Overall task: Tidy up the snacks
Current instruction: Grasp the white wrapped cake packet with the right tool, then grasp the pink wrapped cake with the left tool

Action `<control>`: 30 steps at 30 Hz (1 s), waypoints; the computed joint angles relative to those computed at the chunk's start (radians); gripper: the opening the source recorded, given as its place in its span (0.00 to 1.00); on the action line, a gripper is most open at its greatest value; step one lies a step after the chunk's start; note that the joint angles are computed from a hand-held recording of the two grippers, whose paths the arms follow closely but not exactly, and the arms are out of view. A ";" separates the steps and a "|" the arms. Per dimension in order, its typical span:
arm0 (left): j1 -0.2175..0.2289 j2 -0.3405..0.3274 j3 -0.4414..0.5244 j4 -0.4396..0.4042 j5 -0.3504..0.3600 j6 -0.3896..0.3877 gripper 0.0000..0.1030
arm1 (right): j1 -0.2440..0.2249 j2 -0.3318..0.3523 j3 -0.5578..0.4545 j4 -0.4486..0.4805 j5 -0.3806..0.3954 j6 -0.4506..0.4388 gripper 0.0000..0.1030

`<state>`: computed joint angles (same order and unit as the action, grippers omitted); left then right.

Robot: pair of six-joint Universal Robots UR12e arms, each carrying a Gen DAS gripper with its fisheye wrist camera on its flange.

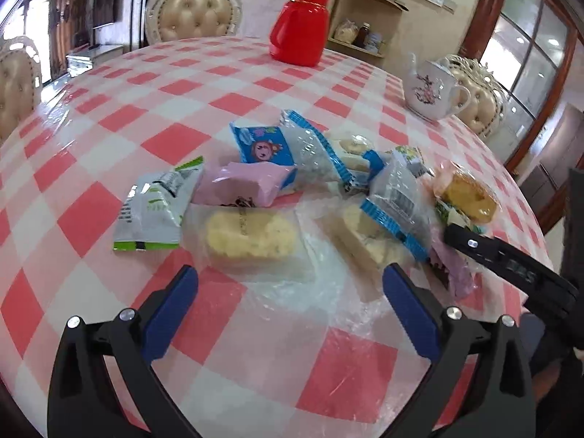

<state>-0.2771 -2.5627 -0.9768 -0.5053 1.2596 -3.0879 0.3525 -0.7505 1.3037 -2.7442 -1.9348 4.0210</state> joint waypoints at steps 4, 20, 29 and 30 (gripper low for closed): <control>-0.004 0.004 -0.007 0.002 0.008 0.026 0.98 | 0.004 0.003 -0.004 -0.012 0.028 -0.051 0.55; 0.007 0.026 -0.059 0.065 -0.026 0.037 0.98 | 0.020 -0.082 0.223 -0.471 0.124 0.033 0.34; -0.028 0.039 -0.066 -0.001 -0.186 0.168 0.98 | 0.060 -0.146 0.313 -0.401 -0.173 0.138 0.33; -0.041 0.039 -0.066 -0.004 -0.169 0.198 0.98 | 0.058 -0.149 0.321 -0.395 -0.176 0.148 0.33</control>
<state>-0.3177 -2.5239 -1.0424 -0.5097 1.0907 -2.8897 0.4109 -0.8996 1.6248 -3.1396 -2.1107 4.1687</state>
